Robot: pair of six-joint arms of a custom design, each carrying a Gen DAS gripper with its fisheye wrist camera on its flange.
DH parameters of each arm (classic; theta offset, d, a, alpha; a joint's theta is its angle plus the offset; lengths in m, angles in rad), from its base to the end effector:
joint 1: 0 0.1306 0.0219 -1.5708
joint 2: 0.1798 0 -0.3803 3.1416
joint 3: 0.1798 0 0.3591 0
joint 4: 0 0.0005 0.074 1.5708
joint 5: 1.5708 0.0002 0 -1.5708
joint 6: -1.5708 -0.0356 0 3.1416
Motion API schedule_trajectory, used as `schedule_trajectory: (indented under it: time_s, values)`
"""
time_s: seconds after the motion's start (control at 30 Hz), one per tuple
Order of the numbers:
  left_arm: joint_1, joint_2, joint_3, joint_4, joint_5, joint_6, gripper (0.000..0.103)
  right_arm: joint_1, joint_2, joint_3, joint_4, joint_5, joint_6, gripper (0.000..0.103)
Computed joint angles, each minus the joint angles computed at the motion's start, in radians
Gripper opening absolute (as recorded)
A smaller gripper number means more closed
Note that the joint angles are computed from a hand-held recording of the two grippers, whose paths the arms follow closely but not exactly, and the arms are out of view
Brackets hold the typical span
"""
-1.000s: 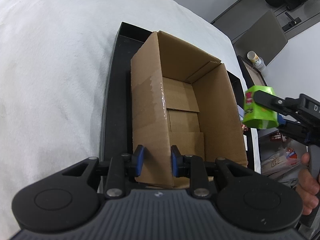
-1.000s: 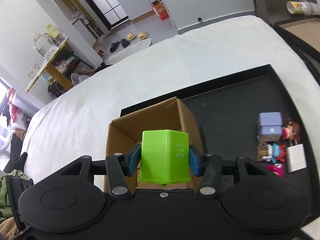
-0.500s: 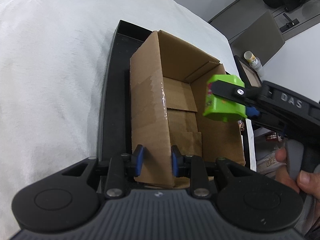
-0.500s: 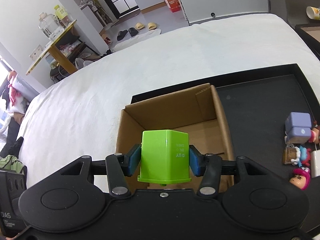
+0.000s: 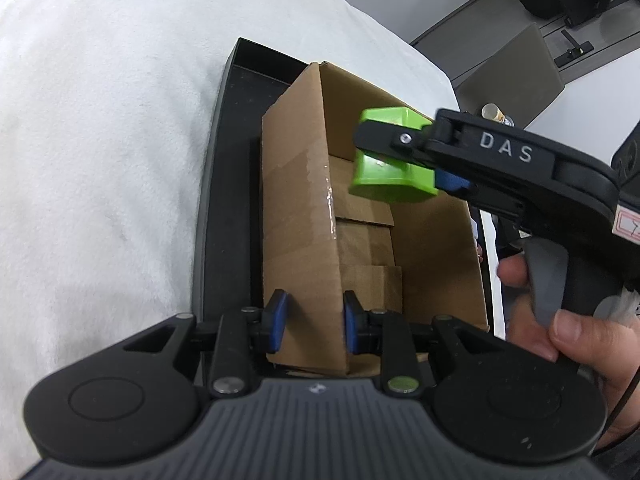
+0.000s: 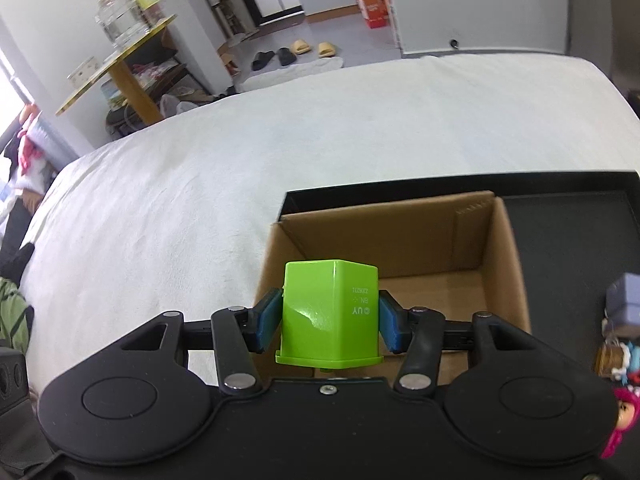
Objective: Organize rigid objects
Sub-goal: 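Carry the cube into the box and open the right gripper while the left gripper holds the box, then move the right gripper to the pink figurine and grasp it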
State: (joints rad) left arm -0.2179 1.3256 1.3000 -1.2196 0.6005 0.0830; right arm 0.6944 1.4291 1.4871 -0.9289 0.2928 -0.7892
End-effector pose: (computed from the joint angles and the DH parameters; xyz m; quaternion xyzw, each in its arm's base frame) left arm 0.3753 -0.1042 0.4029 0.1114 0.9373 -0.3118 0.1093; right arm 0.3637 0.2889 0.4486 0.0940 0.9259 0.1281 0.3426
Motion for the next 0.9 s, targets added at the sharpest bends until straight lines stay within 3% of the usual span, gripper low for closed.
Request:
schedule_trajectory:
  time_s: [0.07,0.37,0.9]
  values:
    - [0.000,0.000,-0.001,0.002,-0.001,0.001,0.027,0.006,-0.008,-0.005,0.013,-0.001,0.016,0.063]
    - [-0.008,-0.009,-0.008,0.010,-0.011,0.011,0.027,0.034,-0.063,-0.024,-0.052,0.055,0.037,0.081]
    - [-0.027,-0.021,-0.006,0.014,-0.045,0.036,0.027,0.061,-0.165,-0.047,-0.186,0.153,0.059,0.080]
